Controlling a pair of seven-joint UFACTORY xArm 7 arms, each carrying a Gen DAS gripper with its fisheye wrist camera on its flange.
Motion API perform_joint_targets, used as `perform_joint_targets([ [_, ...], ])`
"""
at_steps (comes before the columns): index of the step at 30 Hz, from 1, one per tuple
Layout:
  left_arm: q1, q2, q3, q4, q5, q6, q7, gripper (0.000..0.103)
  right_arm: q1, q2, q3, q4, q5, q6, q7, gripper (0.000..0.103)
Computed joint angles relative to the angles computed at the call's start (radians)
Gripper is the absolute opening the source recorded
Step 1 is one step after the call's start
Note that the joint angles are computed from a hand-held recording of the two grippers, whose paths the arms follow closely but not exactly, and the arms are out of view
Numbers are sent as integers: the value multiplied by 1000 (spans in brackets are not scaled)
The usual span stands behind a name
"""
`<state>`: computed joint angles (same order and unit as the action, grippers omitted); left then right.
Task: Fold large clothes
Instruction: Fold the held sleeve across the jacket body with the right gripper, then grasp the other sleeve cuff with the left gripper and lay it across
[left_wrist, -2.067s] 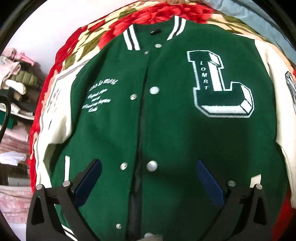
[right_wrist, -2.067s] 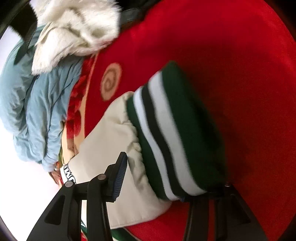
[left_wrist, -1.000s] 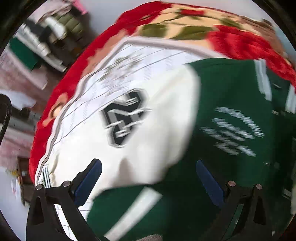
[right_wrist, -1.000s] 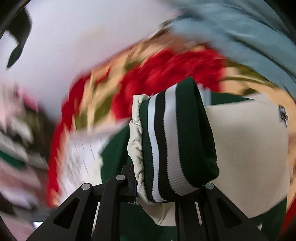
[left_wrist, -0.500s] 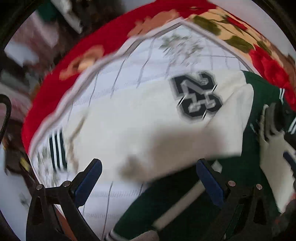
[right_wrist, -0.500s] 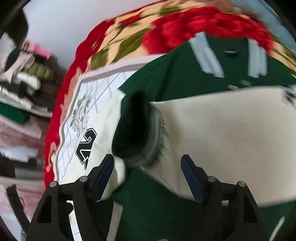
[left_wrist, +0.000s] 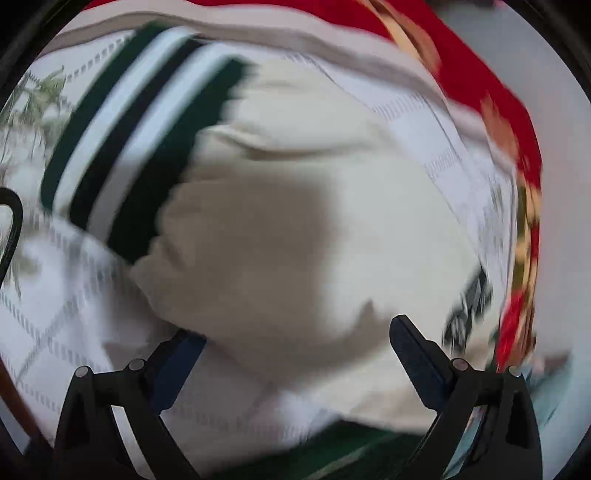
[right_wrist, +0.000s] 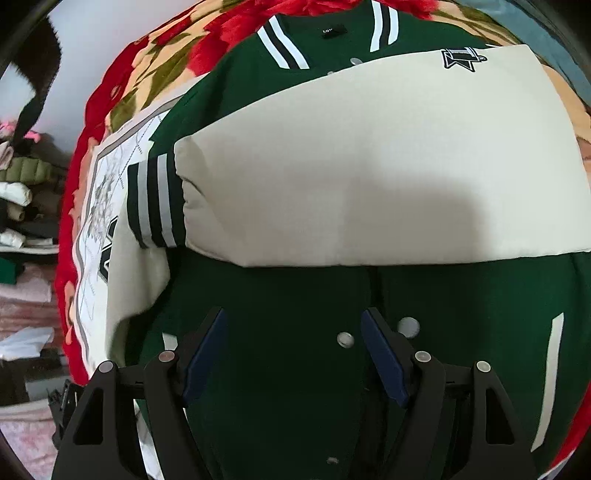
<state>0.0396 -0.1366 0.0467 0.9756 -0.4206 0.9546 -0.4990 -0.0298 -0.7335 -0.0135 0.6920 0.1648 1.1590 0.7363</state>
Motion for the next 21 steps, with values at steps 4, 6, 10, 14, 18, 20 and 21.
perform_joint_targets([
  [4,16,86,-15,92,185,-84,-69,75,14,96,32,74,-25,-18,8,76],
  [6,18,147,-18,161,277,-100,-93,44,28,157,44,126,-41,-19,-2,76],
  [10,30,290,-14,349,312,-104,-38,11,58,306,81,256,-114,-17,-45,76],
  [14,15,426,-23,583,375,-110,37,5,94,463,121,391,-220,-15,-99,77],
  [18,0,517,-28,767,429,-110,121,4,133,608,138,498,-338,-23,-123,41],
  [20,-12,552,-28,845,451,-93,155,4,142,670,127,543,-351,-25,-72,8],
  [21,-18,566,-28,876,462,-91,173,4,148,683,122,560,-352,-35,-53,8],
])
